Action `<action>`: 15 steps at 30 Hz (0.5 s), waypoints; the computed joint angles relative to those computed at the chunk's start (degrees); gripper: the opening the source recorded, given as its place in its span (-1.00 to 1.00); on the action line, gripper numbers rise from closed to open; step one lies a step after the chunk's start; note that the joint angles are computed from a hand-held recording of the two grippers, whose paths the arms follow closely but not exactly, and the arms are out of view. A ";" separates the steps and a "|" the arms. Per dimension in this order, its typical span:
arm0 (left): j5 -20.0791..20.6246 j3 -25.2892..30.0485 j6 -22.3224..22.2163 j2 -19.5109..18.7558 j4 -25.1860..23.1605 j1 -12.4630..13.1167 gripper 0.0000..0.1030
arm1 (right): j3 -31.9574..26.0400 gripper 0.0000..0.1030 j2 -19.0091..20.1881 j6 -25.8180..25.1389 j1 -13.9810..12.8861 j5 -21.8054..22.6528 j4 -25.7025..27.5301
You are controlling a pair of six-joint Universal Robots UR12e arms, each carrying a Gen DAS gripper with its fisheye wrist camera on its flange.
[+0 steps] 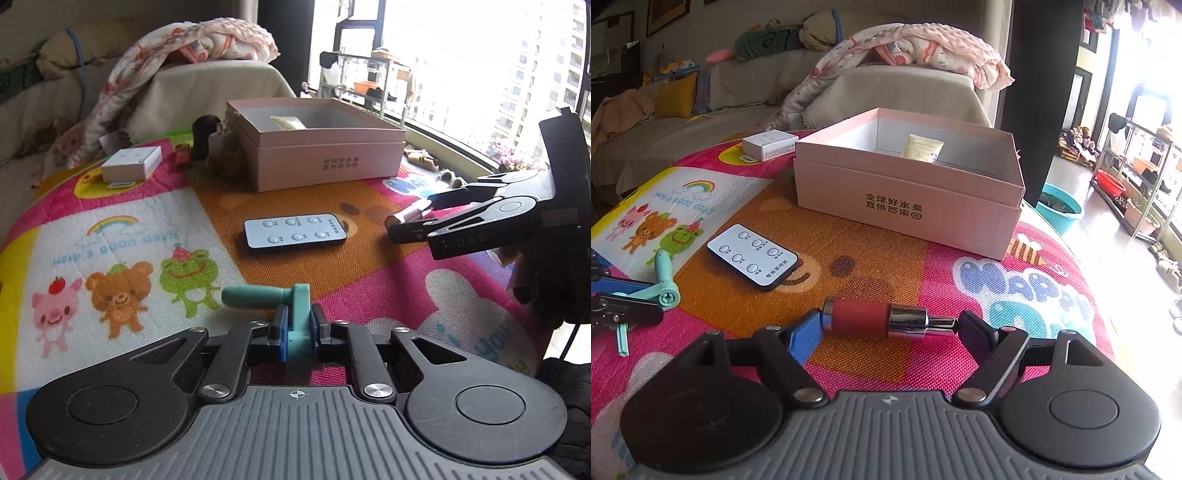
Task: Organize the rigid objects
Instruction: 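Carry the vial and teal piece over the pink box and release both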
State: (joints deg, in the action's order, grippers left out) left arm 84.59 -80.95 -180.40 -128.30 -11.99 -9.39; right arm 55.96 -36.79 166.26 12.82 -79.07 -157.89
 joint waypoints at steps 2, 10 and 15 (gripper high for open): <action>-1.35 0.02 0.05 0.03 -0.19 0.17 -0.72 | -0.01 0.54 -0.01 0.41 -0.12 0.50 0.13; -3.11 1.09 3.76 -0.07 -0.11 0.17 -0.72 | 1.55 0.52 -0.98 -1.38 -0.48 3.04 -1.52; -2.73 4.02 8.31 -0.80 2.25 0.24 -0.72 | 1.41 0.52 -1.37 -0.66 -0.87 3.94 -4.65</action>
State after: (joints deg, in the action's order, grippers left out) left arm 81.87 -76.93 -172.09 -129.10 -9.74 -9.15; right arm 57.37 -38.16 165.60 11.95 -75.13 -162.54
